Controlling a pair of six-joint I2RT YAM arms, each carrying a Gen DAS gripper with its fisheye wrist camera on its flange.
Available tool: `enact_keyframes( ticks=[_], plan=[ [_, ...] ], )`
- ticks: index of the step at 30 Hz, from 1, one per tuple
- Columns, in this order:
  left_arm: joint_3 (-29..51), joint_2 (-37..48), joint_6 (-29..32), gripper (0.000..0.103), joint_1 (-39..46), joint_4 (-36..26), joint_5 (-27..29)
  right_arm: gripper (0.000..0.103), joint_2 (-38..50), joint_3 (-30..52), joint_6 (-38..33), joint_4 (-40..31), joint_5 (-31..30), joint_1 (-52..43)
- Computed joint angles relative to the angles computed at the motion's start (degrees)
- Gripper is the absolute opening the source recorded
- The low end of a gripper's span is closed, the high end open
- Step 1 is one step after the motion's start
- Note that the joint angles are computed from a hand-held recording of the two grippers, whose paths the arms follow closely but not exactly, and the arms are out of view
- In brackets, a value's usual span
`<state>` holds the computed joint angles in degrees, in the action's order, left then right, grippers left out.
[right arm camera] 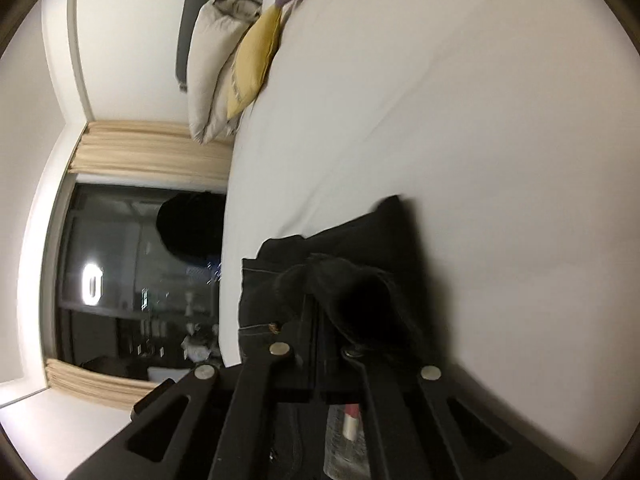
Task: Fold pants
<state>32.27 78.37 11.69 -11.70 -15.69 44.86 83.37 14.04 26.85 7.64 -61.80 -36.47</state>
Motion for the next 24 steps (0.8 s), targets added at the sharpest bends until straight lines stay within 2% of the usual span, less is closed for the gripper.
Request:
enact_keyframes(
  ticks=[2,3,4,5,6,7,9,10,12,13,14,15,17,19,21,23,24],
  plan=[
    [0.0,0.3,0.0,0.066,0.8,0.6,0.4,0.009,-6.3,0.7,0.5,-5.9,-1.2,-0.3],
    [-0.1,0.6,0.8,0.066,1.6,0.6,1.2,0.022,-10.4,1.1,1.6,-7.7,-1.9,0.9],
    [0.1,-0.4,1.9,0.066,2.5,-1.1,2.1,0.042,-12.7,2.0,4.9,-6.3,-1.6,3.8],
    [-0.2,-1.5,3.5,0.066,3.3,-2.2,3.4,0.051,-13.9,4.7,9.4,-4.5,-0.2,9.5],
    [-0.5,-2.0,6.2,0.066,4.6,-3.4,4.6,0.063,-13.2,7.4,10.7,-4.6,1.0,13.2],
    [-0.3,-3.3,8.1,0.066,5.4,-5.8,4.9,0.064,-11.3,10.4,11.8,-4.3,2.3,17.3],
    [-1.4,-4.2,11.0,0.066,5.8,-7.2,4.4,0.064,-2.8,18.0,12.4,-3.4,3.8,25.9],
    [-1.5,-3.5,11.9,0.066,5.8,-7.6,3.5,0.065,1.0,21.1,10.9,-5.7,4.5,28.6],
    [-4.1,-3.3,12.5,0.066,6.0,-5.4,2.1,0.064,9.8,26.6,10.7,-7.0,7.0,32.3],
    [-5.7,-4.8,13.2,0.066,6.5,-4.7,2.3,0.058,14.4,28.5,11.4,-5.7,8.1,33.3],
    [-7.0,-6.2,13.8,0.066,6.3,-3.6,1.6,0.05,16.7,28.1,11.4,-3.9,8.2,33.1],
    [-8.6,-7.5,14.2,0.066,5.3,-1.6,-0.1,0.025,19.5,28.6,13.4,-1.5,8.8,32.8],
    [-11.0,-8.5,14.4,0.066,3.8,1.8,-1.4,0.0,22.1,26.8,17.3,3.6,9.5,30.5],
    [-12.6,-7.4,13.5,0.066,3.4,5.4,-1.3,0.0,22.3,23.6,19.1,10.1,9.2,29.1],
    [-13.2,-8.7,12.6,0.066,3.5,5.1,-1.2,0.0,18.3,21.4,18.1,8.7,11.8,28.4],
    [-12.5,-12.0,13.4,0.066,4.1,0.9,-1.6,0.004,13.3,18.7,18.4,6.8,12.6,26.6],
    [-11.9,-13.9,13.9,0.066,5.1,-2.2,-1.0,0.015,9.7,16.0,20.1,7.8,12.2,25.6]
  ],
)
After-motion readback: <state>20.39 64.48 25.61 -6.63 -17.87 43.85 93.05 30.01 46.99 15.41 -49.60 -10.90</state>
